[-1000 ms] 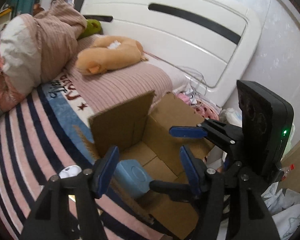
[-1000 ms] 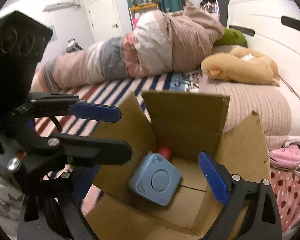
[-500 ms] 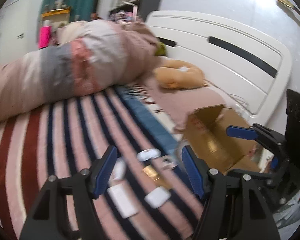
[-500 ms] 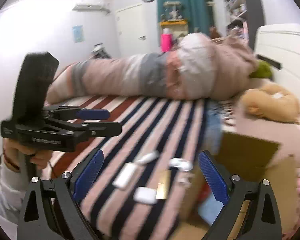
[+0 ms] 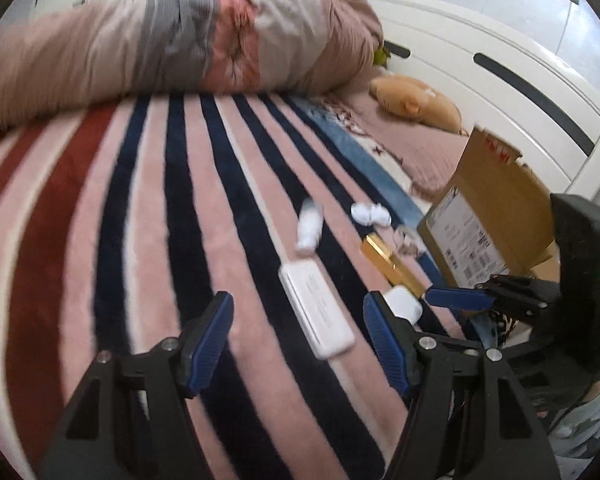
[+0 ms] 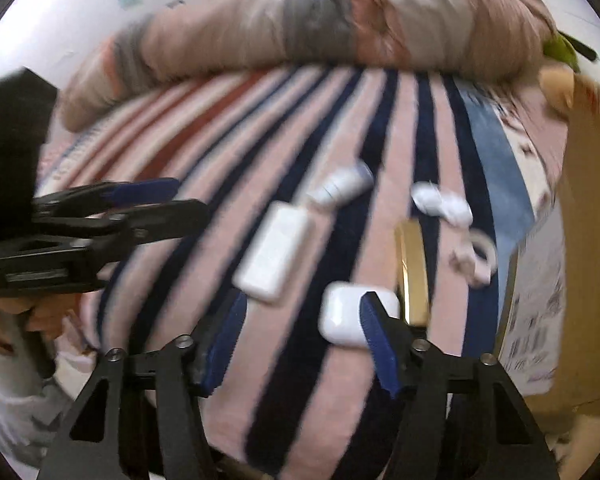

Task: Organize rigid objects
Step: 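Grasp the white power bank with the left gripper while the right grasps the earbuds case, then lower the power bank into the box with the left gripper while the right drops the earbuds case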

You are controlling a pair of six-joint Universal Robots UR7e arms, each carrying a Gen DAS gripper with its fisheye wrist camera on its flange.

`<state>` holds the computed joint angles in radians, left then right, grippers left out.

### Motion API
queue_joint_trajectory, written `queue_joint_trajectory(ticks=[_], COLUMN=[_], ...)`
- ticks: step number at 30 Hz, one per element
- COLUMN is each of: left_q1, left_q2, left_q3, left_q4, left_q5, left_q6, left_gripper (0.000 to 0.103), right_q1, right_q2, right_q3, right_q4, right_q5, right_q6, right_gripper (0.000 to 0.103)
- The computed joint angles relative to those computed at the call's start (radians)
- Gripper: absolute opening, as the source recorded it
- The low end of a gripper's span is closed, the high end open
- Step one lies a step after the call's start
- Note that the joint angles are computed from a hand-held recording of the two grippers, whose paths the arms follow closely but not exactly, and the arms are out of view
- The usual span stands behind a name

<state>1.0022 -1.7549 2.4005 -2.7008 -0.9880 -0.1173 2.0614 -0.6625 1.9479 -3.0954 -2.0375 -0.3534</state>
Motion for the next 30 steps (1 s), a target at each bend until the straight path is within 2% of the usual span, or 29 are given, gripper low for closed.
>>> queue_joint_trajectory(ticks=[4, 7, 8, 10, 11, 13, 14, 19, 24, 27, 30], left_q1=[0.049, 0.066, 0.063, 0.05, 0.045, 0.038, 0.032, 0.036, 0.015, 0.005, -0.034], left_q2=[0.094, 0.168, 0.198, 0.235, 0.239, 0.251, 0.256, 0.191, 0.102, 0.052, -0.004], left_q3=[-0.002, -0.007, -0.008, -0.007, -0.002, 0.0, 0.002, 0.003, 0.025, 0.037, 0.044], left_q4=[-0.068, -0.119, -0.15, -0.188, -0.198, -0.217, -0.22, -0.141, -0.058, -0.024, 0.008], left_q5=[-0.057, -0.064, -0.041, 0.019, 0.041, 0.054, 0.066, 0.047, 0.107, 0.113, 0.13], left_q6=[0.005, -0.003, -0.009, -0.019, -0.021, -0.017, -0.012, 0.005, -0.008, -0.026, -0.036], left_gripper=[0.064, 0.06, 0.06, 0.048, 0.047, 0.04, 0.039, 0.034, 0.033, 0.033, 0.031], right_q1=[-0.022, -0.046, -0.053, -0.053, -0.052, -0.048, -0.047, -0.03, -0.015, 0.008, 0.044], right_q2=[0.06, 0.062, 0.064, 0.067, 0.071, 0.08, 0.085, 0.109, 0.091, 0.061, 0.014], right_q3=[0.0, -0.001, -0.003, -0.001, -0.001, -0.006, -0.007, -0.008, 0.003, 0.009, 0.019], right_q4=[-0.111, -0.091, -0.087, -0.106, -0.114, -0.124, -0.132, -0.189, -0.193, -0.176, -0.173], right_q5=[-0.114, -0.106, -0.1, -0.102, -0.105, -0.116, -0.117, -0.133, -0.092, -0.041, 0.021], right_q6=[-0.013, 0.019, 0.021, 0.004, -0.008, -0.02, -0.028, -0.072, -0.077, -0.086, -0.111], right_gripper=[0.054, 0.054, 0.054, 0.054, 0.054, 0.053, 0.05, 0.05, 0.05, 0.05, 0.05])
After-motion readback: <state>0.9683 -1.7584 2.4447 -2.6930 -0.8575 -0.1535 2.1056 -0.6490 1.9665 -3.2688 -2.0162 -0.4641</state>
